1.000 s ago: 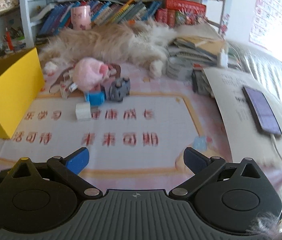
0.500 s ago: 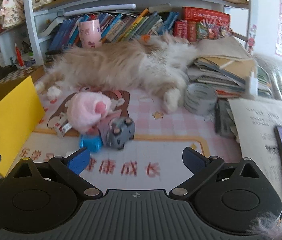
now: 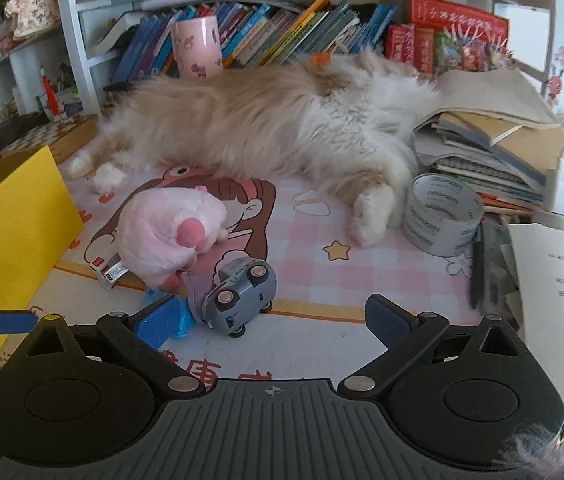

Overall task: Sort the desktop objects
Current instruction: 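Move the left tool to the white plug adapter while the right tool approaches the grey toy truck, then close the left tool on the white plug while the right tool grasps the grey toy truck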

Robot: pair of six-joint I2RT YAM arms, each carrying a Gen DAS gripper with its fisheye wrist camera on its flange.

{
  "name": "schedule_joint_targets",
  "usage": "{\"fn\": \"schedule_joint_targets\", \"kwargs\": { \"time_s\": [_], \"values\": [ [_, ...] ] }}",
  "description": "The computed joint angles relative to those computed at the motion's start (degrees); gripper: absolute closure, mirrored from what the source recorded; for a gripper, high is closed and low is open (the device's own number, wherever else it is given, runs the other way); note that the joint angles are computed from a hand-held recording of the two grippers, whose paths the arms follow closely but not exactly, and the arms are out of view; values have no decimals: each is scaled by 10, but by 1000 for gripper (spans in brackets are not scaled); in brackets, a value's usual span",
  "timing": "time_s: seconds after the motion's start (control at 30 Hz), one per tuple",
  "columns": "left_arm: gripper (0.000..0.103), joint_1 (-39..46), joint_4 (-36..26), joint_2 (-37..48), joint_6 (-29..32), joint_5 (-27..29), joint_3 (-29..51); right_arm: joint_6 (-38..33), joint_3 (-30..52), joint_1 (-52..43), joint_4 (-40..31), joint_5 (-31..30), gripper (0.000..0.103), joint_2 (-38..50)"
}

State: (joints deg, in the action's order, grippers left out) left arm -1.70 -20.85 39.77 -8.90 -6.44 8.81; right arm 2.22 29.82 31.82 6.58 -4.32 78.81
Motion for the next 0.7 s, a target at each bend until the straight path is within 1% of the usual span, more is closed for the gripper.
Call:
{"fn": "schedule_joint_targets", "kwargs": {
  "time_s": [0.07, 0.17, 0.2, 0.23, 0.27, 0.33, 0.4, 0.43, 0.47, 0.57, 0.63, 0.7],
  "values": [
    [6, -2, 38, 37, -6, 7, 0, -10, 13, -3, -2, -13, 3, 18],
    [18, -9, 85, 88, -21, 14, -1, -30, 26, -4, -1, -27, 3, 39],
    [27, -14, 97, 101, -27, 12, -1, -36, 30, -3, -2, -28, 3, 45],
    [32, -18, 107, 113, -34, 11, -2, -41, 34, -2, -3, -29, 3, 50],
    [33, -22, 116, 121, -41, 11, -4, -47, 37, -2, -2, -29, 3, 55],
    [47, -37, 126, 130, -57, 3, -8, -55, 45, -3, -4, -32, 3, 65],
    [56, -66, 130, 128, -63, -31, -13, -66, 52, -5, -5, -38, 3, 76],
    [59, -71, 130, 123, -61, -37, -16, -69, 55, -5, -3, -40, 3, 82],
    [66, -69, 127, 113, -58, -34, -19, -74, 58, -5, -1, -41, 3, 89],
    [67, -33, 94, 75, -47, -5, -22, -83, 73, -3, 2, -45, 3, 114],
    [67, 1, 50, 29, -38, 14, -25, -90, 84, -2, 4, -49, 3, 131],
    [67, 54, -12, -36, -20, 48, -26, -99, 93, 0, 8, -50, 3, 147]
  ]
}}
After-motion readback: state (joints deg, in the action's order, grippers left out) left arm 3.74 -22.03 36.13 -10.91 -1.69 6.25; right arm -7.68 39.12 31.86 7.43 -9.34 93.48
